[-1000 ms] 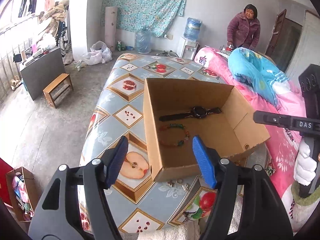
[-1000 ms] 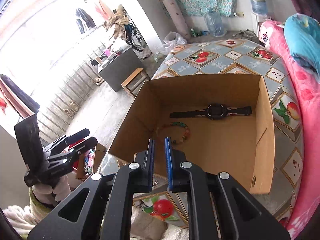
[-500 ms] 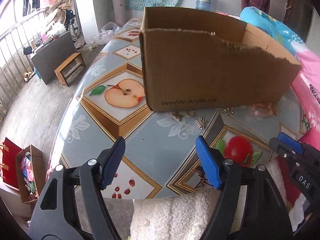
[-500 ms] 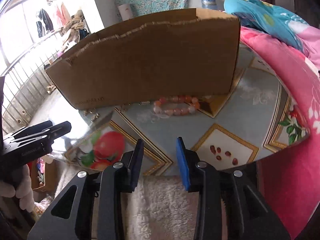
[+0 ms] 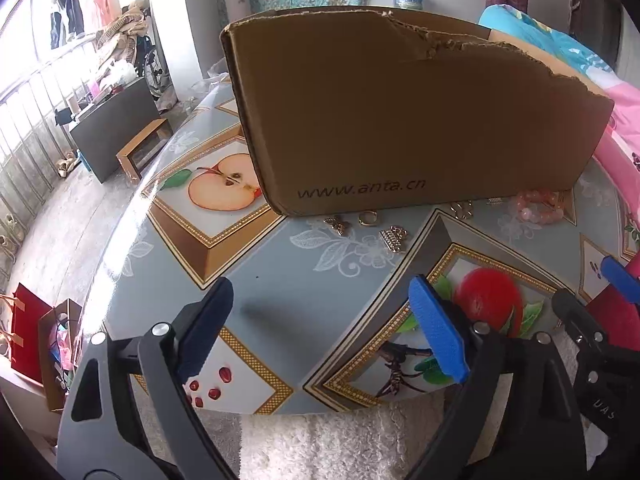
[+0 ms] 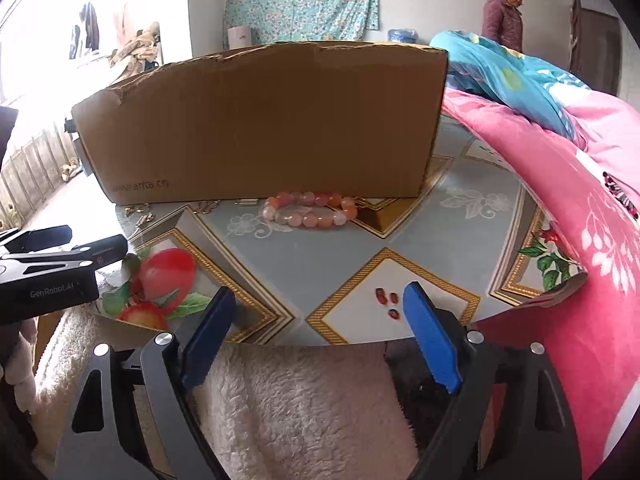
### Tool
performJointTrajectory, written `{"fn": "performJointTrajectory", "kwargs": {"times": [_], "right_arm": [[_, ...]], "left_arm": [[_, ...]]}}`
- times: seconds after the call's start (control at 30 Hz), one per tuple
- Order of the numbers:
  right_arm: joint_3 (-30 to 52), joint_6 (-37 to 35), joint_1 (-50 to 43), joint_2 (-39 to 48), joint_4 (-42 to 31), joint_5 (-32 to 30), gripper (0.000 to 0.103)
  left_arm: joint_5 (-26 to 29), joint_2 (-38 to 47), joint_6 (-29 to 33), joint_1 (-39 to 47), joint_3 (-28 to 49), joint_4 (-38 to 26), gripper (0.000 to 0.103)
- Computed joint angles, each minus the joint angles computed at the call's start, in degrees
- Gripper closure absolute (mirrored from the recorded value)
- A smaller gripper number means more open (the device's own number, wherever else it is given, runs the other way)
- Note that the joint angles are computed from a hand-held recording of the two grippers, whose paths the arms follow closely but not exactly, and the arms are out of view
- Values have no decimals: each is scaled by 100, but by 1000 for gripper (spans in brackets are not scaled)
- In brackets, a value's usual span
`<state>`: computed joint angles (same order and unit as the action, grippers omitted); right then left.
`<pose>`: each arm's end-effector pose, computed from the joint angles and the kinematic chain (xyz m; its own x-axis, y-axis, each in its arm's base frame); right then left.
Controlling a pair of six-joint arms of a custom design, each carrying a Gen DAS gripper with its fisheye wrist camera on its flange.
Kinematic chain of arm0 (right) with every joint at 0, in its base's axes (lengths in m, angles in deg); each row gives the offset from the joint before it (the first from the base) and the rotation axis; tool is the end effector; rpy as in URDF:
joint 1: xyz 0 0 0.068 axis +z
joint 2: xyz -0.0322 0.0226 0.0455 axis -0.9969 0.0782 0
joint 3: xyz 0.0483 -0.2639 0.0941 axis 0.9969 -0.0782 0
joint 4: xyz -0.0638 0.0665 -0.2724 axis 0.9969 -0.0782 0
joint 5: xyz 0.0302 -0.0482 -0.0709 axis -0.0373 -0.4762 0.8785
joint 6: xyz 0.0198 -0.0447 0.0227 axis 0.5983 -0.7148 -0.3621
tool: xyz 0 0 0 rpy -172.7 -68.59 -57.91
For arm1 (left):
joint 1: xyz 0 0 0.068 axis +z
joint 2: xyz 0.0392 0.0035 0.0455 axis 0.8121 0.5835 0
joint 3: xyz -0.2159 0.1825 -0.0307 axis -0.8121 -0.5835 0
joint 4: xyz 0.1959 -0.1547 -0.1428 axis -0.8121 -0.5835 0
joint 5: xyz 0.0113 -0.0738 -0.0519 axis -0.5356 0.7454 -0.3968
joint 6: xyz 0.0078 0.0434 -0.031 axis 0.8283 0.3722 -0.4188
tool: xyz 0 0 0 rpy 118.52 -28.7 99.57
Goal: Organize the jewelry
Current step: 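Move both tools back toward the remaining charms and pink bracelet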
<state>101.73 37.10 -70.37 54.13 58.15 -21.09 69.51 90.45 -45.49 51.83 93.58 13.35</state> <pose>0.2559 0.0569 0.1634 -0.6544 0.1634 -0.7383 0.2226 0.9747 0.0183 0.3085 -0.0175 0.1745 -0.7241 0.2439 -0.6451 0.2784 0.9592 0.0502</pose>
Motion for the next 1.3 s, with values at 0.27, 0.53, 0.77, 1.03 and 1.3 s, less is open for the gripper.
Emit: {"fn": "performJointTrajectory", "kwargs": {"times": [0.27,0.53,0.77,1.03,1.3], "right_arm": [[-134,-272,-511,52,384,-101,19],[-266,-619,-730,201,772,-354,6],[-417,-551,-540,123,880,-217,6],[-459,-589,-485,78,885,-203,6],[-418,-629,-433,11,669,-258,6]], "left_arm": [[-377,78,-497,-434,44,-12,9],[-527,282,-946,-690,243,-120,7],[-715,386,-1118,-826,268,53,7],[-789,561,-1235,-919,463,13,7],[-806,565,-1338,-922,336,318,7]]}}
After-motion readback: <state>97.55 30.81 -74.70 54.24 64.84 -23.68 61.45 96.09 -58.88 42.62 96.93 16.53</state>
